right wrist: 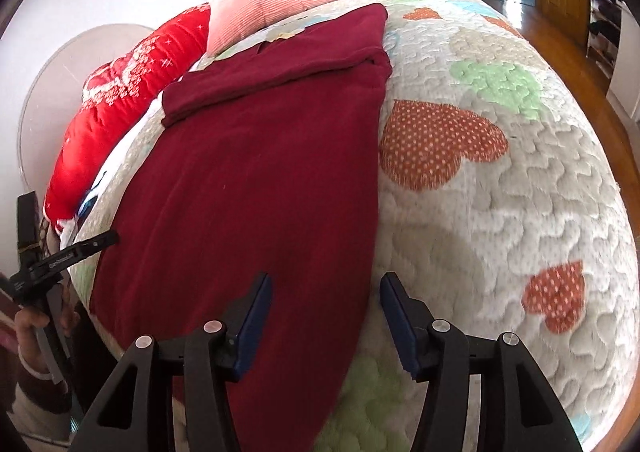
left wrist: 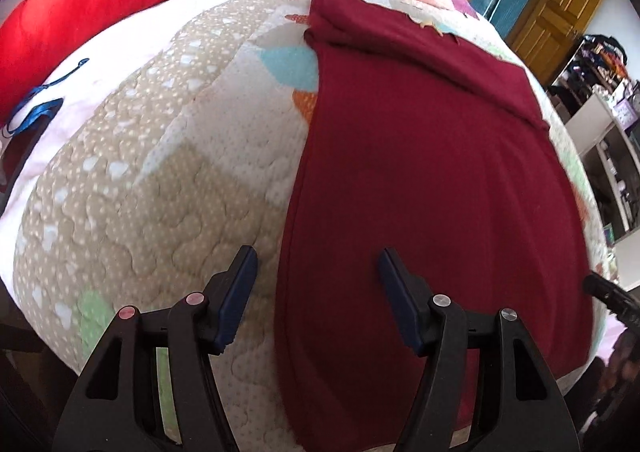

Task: Fold small clothes
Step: 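Move the left gripper to the hem end of the sweater strip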

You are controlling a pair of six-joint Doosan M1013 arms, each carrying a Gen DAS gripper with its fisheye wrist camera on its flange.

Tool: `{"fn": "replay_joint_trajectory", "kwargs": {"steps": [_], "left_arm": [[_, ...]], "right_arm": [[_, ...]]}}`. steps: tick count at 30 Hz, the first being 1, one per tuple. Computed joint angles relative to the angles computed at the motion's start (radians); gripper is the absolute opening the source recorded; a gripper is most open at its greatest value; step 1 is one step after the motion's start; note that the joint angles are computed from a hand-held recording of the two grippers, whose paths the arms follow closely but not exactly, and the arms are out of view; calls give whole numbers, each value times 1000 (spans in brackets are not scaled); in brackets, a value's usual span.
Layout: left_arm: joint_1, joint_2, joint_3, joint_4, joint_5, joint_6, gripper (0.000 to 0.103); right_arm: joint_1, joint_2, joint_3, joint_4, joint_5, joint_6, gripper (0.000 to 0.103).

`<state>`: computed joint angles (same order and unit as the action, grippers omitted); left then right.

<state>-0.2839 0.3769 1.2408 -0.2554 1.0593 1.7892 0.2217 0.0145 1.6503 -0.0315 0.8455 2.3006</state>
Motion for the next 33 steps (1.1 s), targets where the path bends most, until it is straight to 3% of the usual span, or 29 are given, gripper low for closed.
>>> {"fn": "replay_joint_trajectory", "kwargs": {"steps": [7,12,18,26,30,33], "left_arm": [[0,-11,25,0,-26,-8,68],[-3,-14,32,7,-32,-3,70],[-2,-13,35,1,-33,-4,72],[-9,-14,40,17,-35,18,80],[-7,-8,28,12,-5,23,82],[4,8,-2,-21,65,53,85]], "right_arm": [[-2,-34,53,36,-59,2,56],[19,-35,53,-8,-50,-3,60],[27,-47,76,-42,-99,65,62],[43,-33,59,-67,-71,41,62],[31,-40,72,-19,-99,7,62],[15,-48,84,46,-125,-43,62]]}}
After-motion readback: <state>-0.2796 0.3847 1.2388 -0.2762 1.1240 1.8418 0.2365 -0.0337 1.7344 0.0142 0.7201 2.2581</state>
